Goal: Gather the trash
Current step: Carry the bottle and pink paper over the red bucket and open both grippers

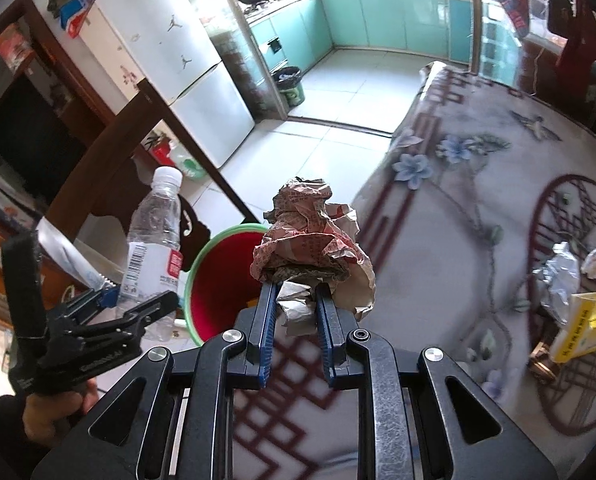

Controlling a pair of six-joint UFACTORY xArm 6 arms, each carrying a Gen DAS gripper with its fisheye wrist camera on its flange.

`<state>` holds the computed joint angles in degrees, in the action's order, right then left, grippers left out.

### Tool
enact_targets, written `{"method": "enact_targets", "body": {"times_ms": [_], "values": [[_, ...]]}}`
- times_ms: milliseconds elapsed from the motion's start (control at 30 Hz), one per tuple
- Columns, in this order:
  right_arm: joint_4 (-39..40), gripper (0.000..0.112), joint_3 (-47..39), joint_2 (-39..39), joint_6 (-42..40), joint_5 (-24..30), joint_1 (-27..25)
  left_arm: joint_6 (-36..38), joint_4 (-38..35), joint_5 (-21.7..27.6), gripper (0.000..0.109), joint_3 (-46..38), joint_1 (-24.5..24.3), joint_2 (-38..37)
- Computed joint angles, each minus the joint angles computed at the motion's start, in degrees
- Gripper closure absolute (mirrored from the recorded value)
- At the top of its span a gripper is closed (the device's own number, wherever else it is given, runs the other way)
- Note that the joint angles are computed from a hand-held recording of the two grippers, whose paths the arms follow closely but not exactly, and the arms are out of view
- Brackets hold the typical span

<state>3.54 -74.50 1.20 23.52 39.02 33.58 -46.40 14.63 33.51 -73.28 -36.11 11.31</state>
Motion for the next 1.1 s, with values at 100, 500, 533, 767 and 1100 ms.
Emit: {"method": "enact_targets", "body": {"times_ms": [100,500,533,767,1100], "values": [[1.1,0.093,-2.5,2.6,-0.8,0.5,0.9,0.8,-0.8,0.2,0.046,0.4,0.9,0.3],[2.9,0.094,-8.7,8.8,-1.7,2.5,2.9,5.5,-5.0,0.5,0.046,1.0,3.3,1.9],[2.7,0.093,-9.1,9.2,-1.6,2.6,2.9,6.0,-5.5,0.5,0.046,0.9,3.5,2.2],[2.1,0.092,-11.3,11.1,-1.1,3.2,3.4,8.1,-7.4,0.8,0.046,0.2,4.2,3.4],[4.1,0.083,-12.2,12.4,-1.9,2.5,3.6,9.5,-9.2,1.7,0.044,-0.5,4.8,4.5]]}}
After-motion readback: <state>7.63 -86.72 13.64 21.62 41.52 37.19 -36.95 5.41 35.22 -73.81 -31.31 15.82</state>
